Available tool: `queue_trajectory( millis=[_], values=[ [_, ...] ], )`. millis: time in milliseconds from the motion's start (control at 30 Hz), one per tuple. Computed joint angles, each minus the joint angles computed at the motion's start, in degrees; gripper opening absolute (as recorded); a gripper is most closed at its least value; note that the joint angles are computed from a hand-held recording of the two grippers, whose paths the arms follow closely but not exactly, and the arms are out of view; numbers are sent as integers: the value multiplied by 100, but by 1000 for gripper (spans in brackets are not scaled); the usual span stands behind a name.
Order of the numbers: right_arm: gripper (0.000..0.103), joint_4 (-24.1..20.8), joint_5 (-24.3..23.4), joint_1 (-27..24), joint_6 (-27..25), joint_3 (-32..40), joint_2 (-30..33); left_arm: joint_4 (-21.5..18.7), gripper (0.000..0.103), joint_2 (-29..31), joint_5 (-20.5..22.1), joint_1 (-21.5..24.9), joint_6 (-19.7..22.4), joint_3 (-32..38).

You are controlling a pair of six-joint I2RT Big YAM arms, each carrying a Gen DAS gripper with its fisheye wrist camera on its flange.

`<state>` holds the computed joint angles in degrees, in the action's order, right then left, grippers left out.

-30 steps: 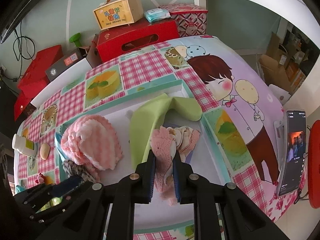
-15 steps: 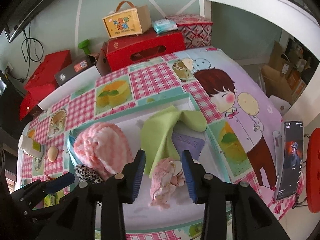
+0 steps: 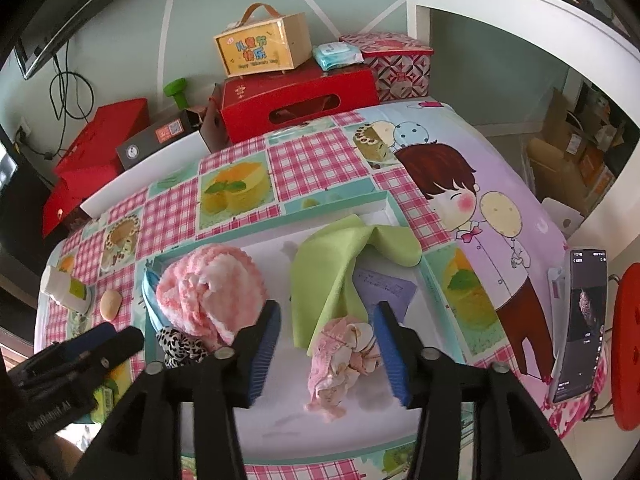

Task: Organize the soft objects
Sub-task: 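Open the left tool over the tray while the right tool releases the pink bundle there, then withdraw both open tools from the tray back over the table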

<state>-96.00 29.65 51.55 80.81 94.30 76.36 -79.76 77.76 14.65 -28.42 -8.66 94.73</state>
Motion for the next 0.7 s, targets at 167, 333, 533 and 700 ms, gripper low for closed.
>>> queue_trajectory(
  millis=[167,333,533,700],
  values=[
    [77,107,14,5,-119,17,43,33,78,10,24,170,-150,-40],
    [89,173,12,7,-220,53,111,-41,81,58,49,256,-179,-42],
    [103,332,132,37,-337,26,96,-32,83,65,53,280,-133,-55],
    [103,357,196,68,-406,99,160,64,83,30,56,341,-164,-79]
  ],
)
